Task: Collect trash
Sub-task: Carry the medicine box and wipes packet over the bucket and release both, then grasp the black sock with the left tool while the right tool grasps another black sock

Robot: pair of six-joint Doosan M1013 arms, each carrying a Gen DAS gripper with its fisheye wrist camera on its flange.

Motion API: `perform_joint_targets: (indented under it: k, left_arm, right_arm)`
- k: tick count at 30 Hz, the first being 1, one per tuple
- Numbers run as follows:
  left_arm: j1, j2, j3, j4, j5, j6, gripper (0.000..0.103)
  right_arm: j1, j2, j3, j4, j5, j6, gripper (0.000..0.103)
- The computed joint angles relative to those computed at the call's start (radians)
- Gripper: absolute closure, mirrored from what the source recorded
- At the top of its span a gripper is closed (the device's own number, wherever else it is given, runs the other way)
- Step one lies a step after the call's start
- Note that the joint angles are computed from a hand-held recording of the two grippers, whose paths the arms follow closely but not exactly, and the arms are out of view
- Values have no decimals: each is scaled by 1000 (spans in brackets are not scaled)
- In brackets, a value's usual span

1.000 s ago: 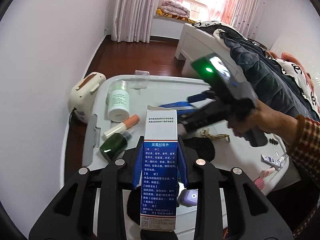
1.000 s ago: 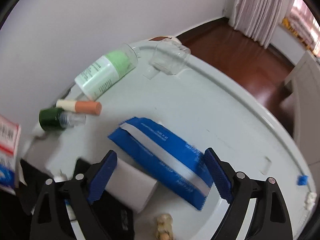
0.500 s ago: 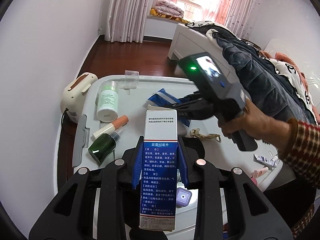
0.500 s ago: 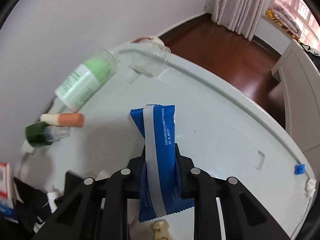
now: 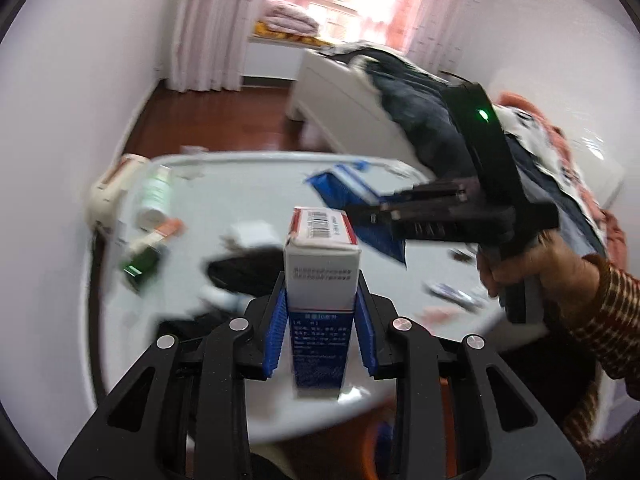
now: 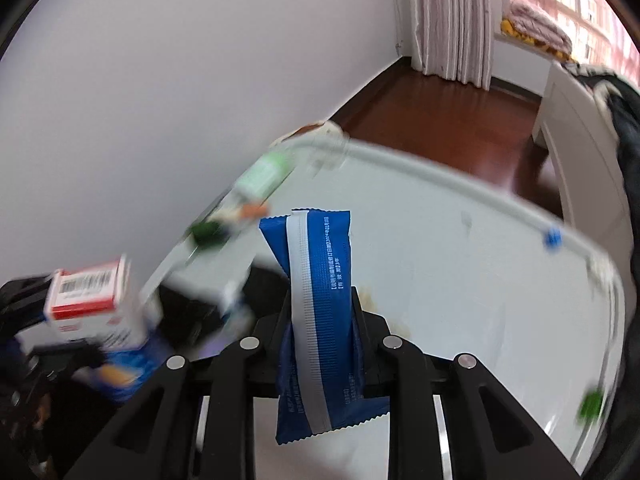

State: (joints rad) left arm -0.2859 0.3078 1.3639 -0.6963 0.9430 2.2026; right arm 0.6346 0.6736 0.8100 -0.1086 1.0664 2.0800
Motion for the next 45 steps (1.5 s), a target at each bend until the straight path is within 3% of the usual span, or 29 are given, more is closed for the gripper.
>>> perform_joint_targets:
  k: [7, 12, 15, 16, 17, 19, 21, 23, 25, 27, 29, 31, 34, 38, 43, 45]
  left_arm:
    - [-56, -91, 159, -95, 49, 32, 73]
    - [-98, -118, 204, -20, 160, 25, 73]
    - [-131, -105, 214, 76, 240, -53, 72]
    - [-138, -92, 209, 99, 280, -89, 64]
    - [-144, -84, 209, 113, 309, -121, 54]
    - [-157, -81, 217, 156, 324, -160, 52]
    - [-159, -85, 215, 187, 302, -164, 51]
    - [-138, -94, 211, 170, 258, -164, 46]
    - [-105, -101, 190, 161, 187, -177, 44]
    - [-78, -102, 164, 203, 98, -230, 35]
    - [-53, -94, 132, 308, -23, -339, 24]
    - [-42, -62, 84, 463, -74, -487, 21]
    - [-40, 10, 7, 634, -36, -658, 20]
    - [-53, 89, -54, 712, 63, -718, 20]
    - [-87, 111, -41, 863, 48, -758, 21]
    - [-83, 113, -36, 869, 36, -728, 51]
  right_arm:
    - [96, -240, 445, -27, -154, 288, 79]
    - [136, -306, 584, 56, -120, 372, 78]
    - [141, -308, 625, 150, -83, 372, 66]
    - [144, -311, 641, 172, -79, 386, 56]
    - [139, -308, 647, 215, -68, 379, 42]
    - [148, -317, 661, 211, -68, 398, 33]
    - [151, -324, 660, 178, -82, 417, 32]
    - [152, -333, 657, 149, -110, 422, 22]
    - [156, -339, 645, 94, -111, 423, 18]
    - [166, -326, 604, 22, -93, 415, 16]
    - [168, -320, 579, -22, -106, 406, 16]
    - [161, -315, 566, -37, -143, 402, 15]
    - [147, -302, 539, -44, -200, 397, 13]
    - [129, -259, 471, -18, -226, 341, 11]
    - [123, -210, 390, -3, -216, 269, 10]
    - [119, -193, 368, 13, -217, 245, 10]
